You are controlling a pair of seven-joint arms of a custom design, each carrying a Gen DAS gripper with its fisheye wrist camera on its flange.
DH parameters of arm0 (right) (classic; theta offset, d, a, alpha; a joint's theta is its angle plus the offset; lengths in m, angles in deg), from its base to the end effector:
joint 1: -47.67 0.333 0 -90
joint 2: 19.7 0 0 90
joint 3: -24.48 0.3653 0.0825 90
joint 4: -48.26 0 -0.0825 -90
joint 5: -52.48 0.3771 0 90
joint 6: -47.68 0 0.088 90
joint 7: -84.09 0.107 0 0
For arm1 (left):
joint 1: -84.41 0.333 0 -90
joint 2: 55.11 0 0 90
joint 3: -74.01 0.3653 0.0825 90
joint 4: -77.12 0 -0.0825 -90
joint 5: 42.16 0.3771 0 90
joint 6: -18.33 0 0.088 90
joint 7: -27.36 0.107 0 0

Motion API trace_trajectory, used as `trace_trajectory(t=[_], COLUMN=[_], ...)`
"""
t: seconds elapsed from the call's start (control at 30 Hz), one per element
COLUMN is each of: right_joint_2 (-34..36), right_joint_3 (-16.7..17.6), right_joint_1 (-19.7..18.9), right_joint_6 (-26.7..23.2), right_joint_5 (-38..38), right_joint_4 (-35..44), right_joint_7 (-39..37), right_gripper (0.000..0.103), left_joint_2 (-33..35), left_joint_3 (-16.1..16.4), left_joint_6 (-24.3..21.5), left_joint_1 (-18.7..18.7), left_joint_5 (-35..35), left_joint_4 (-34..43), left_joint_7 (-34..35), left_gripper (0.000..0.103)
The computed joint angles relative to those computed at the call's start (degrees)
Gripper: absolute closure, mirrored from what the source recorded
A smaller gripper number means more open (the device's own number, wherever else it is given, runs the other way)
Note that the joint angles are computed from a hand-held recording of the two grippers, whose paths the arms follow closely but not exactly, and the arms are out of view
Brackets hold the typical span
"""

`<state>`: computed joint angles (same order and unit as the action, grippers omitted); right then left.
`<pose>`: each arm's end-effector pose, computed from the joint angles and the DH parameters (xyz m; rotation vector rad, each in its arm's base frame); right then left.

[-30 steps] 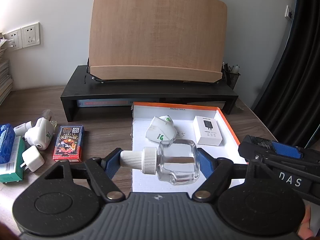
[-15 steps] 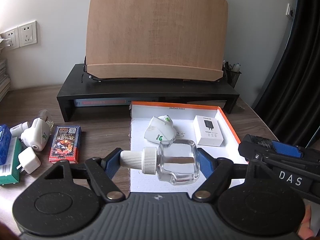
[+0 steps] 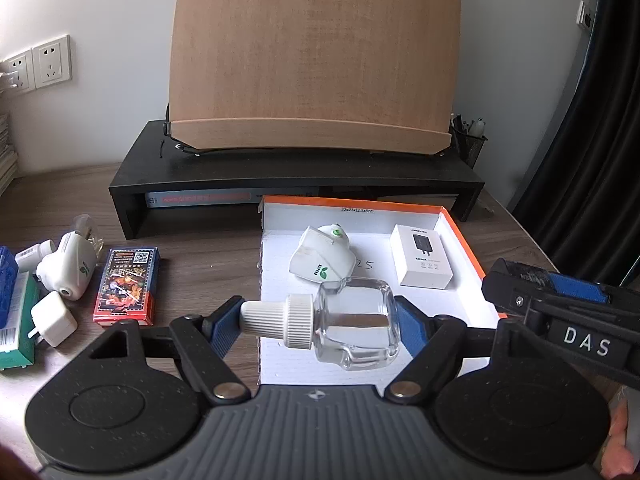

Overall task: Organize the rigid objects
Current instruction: 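Hold the bottle and charger above the box, lowering them toward its floor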

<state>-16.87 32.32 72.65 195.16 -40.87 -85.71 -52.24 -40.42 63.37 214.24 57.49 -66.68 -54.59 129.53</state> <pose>0.4216 0.2913 0.3748 -1.3273 1.9277 -0.8072 0.4917 -0.3108 0.3889 -1.4555 2.1404 -1.0539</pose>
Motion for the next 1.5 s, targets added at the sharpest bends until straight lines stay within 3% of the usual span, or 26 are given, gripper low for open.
trace_trajectory(t=[0.63, 1.23, 1.4, 1.5], right_joint_2=[-0.1, 2.0, 2.5, 2.8], right_joint_3=[-0.9, -1.8, -2.1, -2.3], right_joint_1=[-1.6, -2.7, -3.0, -3.3], right_joint_6=[1.4, 3.3, 3.6, 3.9], right_joint_5=[-0.7, -1.0, -0.6, -0.9], right_joint_4=[-0.4, 1.1, 1.5, 1.8], right_joint_7=[-0.2, -2.1, -2.9, -3.3], right_gripper=[0.025, 0.025, 0.025, 0.025], left_joint_2=[1.7, 3.8, 4.6, 5.0], left_joint_3=[1.8, 6.9, 10.2, 10.5], left_joint_6=[-2.1, -4.1, -5.0, -5.3], left_joint_1=[-2.6, -7.5, -10.7, -10.9], left_joint_5=[0.3, -0.8, -0.9, -0.4], left_joint_4=[2.8, 5.6, 6.7, 7.2], left_joint_7=[-0.5, -1.7, -2.4, -3.1], left_gripper=[0.023, 0.023, 0.023, 0.023])
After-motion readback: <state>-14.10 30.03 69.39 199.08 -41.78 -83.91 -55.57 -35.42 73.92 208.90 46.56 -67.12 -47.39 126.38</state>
